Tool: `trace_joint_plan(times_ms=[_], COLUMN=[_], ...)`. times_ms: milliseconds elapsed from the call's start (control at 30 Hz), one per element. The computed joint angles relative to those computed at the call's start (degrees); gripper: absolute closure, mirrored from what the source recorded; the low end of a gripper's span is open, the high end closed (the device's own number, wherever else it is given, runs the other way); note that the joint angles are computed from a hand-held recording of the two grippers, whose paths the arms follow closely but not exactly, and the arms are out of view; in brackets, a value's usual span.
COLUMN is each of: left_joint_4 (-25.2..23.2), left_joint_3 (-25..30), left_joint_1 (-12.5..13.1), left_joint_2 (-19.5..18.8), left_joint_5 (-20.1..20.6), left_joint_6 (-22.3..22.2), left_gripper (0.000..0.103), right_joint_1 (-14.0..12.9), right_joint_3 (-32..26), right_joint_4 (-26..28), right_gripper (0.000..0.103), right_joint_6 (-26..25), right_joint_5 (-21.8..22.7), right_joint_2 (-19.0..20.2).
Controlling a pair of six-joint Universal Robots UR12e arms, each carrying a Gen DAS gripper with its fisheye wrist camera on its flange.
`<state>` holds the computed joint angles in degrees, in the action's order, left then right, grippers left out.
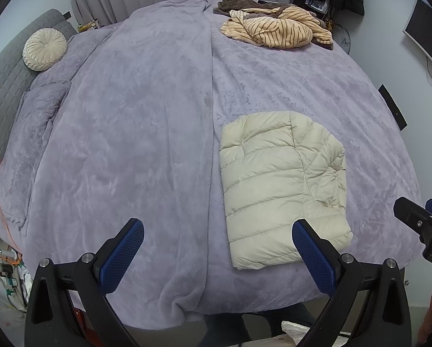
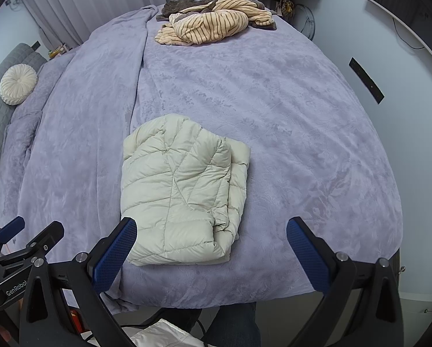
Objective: Fold large clothes
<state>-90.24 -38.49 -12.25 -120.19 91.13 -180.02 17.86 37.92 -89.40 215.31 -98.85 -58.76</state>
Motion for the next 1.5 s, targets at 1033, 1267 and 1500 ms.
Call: trace_joint_plan(times_ms=[1033, 1267, 1500], left_joint_4=[-0.2, -0.1, 0.5], left_joint_3=[0.3, 0.0, -1.1], left_joint_1=[0.2, 0.3, 0.3], left_joint_2=[-0.3, -0.2, 0.3], left_joint_5=[-0.1, -0.1, 0.3], left_joint_6=[0.6, 0.7, 1.0], left_gripper=[0.0, 0.0, 0.0], right_joint_1=[0.0, 0.0, -0.1], right_joint_3=[-0.1, -0.1, -0.3], right_joint_4=[0.3, 0.3, 0.5], right_gripper=[0.0, 0.0, 0.0], right_joint_6=[-0.2, -0.2, -0.3], right_joint_5=[0.6, 0.6, 0.6], right_joint_2=[0.2, 0.2, 0.3])
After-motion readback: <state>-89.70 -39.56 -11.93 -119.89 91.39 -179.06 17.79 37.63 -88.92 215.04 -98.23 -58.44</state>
